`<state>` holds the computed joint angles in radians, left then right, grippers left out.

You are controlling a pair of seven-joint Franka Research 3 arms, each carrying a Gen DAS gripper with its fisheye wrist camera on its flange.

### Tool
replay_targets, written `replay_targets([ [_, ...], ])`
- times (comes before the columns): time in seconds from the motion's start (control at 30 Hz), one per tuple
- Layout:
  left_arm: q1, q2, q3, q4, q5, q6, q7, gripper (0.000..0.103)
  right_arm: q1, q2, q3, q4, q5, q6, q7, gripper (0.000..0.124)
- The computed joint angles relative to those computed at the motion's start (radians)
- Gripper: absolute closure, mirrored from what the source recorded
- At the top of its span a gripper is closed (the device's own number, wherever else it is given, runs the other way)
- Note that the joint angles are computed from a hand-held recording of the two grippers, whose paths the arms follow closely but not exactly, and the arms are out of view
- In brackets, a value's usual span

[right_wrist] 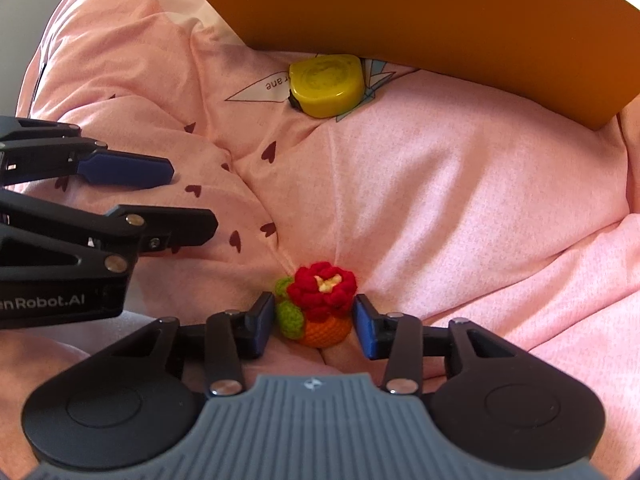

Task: Organize objects
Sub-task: 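Grasp the red-and-green crocheted flower toy with the right tool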

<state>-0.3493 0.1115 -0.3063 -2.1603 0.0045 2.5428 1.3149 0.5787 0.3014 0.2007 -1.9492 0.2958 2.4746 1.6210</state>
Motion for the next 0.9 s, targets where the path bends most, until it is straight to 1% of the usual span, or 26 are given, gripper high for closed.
replay_targets([
  [0.13,0.001,0.000,-0.001,-0.001,-0.002,0.002,0.000,0.046,-0.002,-0.020,0.003,-0.022,0.016,0.028,-0.002,0.081],
  [0.3,0.004,0.001,-0.001,-0.008,-0.014,0.020,0.009,0.046,-0.003,-0.063,-0.008,-0.057,0.005,0.097,0.019,0.081],
  [0.57,0.015,-0.004,-0.004,-0.032,-0.072,0.103,0.038,0.046,-0.010,-0.091,-0.039,-0.072,-0.093,0.198,0.102,0.081],
  [0.67,0.027,0.011,-0.010,-0.029,-0.127,0.152,0.064,0.046,0.001,-0.084,-0.065,-0.070,-0.176,0.228,0.168,0.081],
  [0.77,0.034,0.041,-0.007,-0.015,-0.164,0.212,0.008,0.046,0.013,-0.076,-0.091,-0.066,-0.275,0.255,0.240,0.081],
  [0.87,0.030,0.091,0.004,0.022,-0.128,0.255,-0.092,0.043,0.004,-0.064,-0.092,-0.061,-0.299,0.287,0.255,0.081],
  [0.9,0.020,0.112,0.015,0.040,-0.091,0.265,-0.143,0.042,0.007,-0.057,-0.097,-0.056,-0.315,0.294,0.268,0.081],
])
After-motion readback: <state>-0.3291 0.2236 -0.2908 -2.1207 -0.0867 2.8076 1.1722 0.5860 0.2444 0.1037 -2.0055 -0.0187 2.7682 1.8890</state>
